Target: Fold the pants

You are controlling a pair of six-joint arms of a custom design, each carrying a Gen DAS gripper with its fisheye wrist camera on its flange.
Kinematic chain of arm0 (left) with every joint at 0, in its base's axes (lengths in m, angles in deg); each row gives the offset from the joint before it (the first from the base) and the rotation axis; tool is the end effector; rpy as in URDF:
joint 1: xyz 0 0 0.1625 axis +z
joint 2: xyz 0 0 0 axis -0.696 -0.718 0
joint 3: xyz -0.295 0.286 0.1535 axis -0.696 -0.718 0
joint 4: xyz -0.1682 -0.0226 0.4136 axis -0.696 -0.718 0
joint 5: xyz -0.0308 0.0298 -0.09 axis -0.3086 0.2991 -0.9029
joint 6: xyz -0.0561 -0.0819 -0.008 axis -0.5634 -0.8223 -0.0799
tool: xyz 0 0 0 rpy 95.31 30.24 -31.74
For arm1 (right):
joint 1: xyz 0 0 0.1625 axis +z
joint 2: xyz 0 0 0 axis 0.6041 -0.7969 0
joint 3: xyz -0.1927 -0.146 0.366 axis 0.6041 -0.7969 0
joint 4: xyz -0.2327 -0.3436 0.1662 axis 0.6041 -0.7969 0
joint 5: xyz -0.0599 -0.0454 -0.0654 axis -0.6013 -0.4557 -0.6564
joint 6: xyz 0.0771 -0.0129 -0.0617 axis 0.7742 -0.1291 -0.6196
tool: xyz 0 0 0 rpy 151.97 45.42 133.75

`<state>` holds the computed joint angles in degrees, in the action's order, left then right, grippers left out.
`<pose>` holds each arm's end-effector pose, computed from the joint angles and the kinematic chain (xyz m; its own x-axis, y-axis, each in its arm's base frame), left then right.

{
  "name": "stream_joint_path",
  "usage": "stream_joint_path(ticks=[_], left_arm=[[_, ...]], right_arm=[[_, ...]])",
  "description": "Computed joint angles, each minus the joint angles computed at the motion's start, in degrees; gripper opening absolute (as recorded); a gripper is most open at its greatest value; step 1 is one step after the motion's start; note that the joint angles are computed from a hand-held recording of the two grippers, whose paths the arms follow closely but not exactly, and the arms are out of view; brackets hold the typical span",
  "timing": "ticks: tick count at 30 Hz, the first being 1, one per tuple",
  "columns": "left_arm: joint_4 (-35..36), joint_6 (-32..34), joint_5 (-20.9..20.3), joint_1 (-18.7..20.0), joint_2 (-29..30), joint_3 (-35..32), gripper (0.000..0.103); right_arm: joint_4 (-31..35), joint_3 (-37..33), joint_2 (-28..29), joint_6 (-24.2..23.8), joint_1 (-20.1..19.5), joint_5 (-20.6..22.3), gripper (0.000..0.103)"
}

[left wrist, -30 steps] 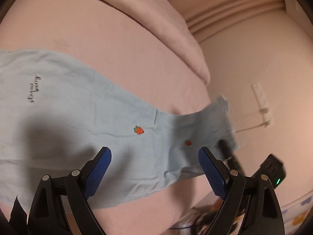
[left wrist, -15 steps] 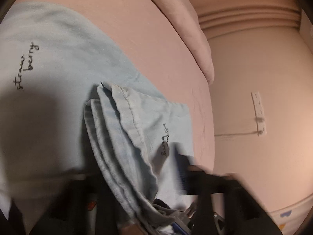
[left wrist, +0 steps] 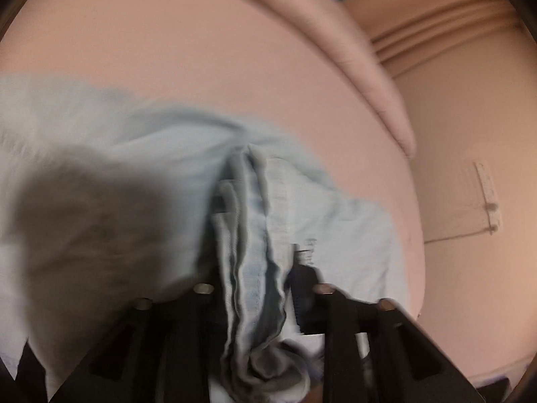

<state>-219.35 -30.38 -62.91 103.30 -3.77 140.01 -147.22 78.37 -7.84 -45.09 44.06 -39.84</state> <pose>-0.2379 -0.7140 -0.0875 -0.9899 -0.1381 -0.0316 -0.1128 0.9030 -0.4146 0.0290 -0.6278 0.2204 -0.3409 -0.7366 0.5841 -0.9236 0.3784 -0.0618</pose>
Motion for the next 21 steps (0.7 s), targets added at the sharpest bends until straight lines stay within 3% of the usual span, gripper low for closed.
stream_joint_path(ticks=[1, 3, 6, 7, 9, 11, 15, 17, 19, 20, 21], left_arm=[[-1.62, -1.34, -1.74, 0.57, -0.60, 1.10, 0.026], [-0.72, -1.82, 0.08, -0.01, -2.31, 2.54, 0.036], [-0.66, 0.68, 7.63, -2.92, -5.47, 6.24, 0.060], [-1.42, 1.70, 11.26, -4.31, -6.32, 7.50, 0.061], [-3.37, 3.31, 12.77, -5.63, -6.98, 8.57, 0.061], [-5.38, 4.52, 10.95, -6.45, -6.04, 7.51, 0.061], [-4.94, 6.35, 4.40, -6.66, -1.30, 1.86, 0.061], [-1.50, 7.15, 5.34, -6.70, 1.66, -1.46, 0.061], [3.71, 6.68, 11.13, -6.99, 3.79, -3.61, 0.061], [5.56, 5.27, 13.55, -6.64, 3.09, -2.09, 0.053], [5.05, 4.74, 14.68, -6.41, 2.79, -1.05, 0.029]], right_arm=[[2.78, -1.19, 0.55, 1.74, 0.24, -2.28, 0.034], [9.72, -3.14, -0.28, 5.68, -0.04, -3.20, 0.034], [20.17, -5.31, -5.14, 8.49, -1.86, 0.94, 0.034], [23.54, -6.59, -6.87, 9.73, -2.68, 3.07, 0.034], [26.62, -9.39, -8.19, 12.48, -3.50, 5.27, 0.034], [26.85, -11.67, -8.72, 15.26, -4.23, 5.84, 0.034], [17.99, -10.00, -8.87, 16.10, -4.70, 0.20, 0.027], [18.17, -10.87, -7.76, 17.73, -4.93, -1.14, 0.025], [17.72, -11.62, -5.68, 19.33, -4.37, -4.29, 0.023], [17.51, -12.08, -5.09, 18.60, -4.88, -5.07, 0.023], [16.18, -11.87, -4.51, 17.81, -4.72, -6.79, 0.022]])
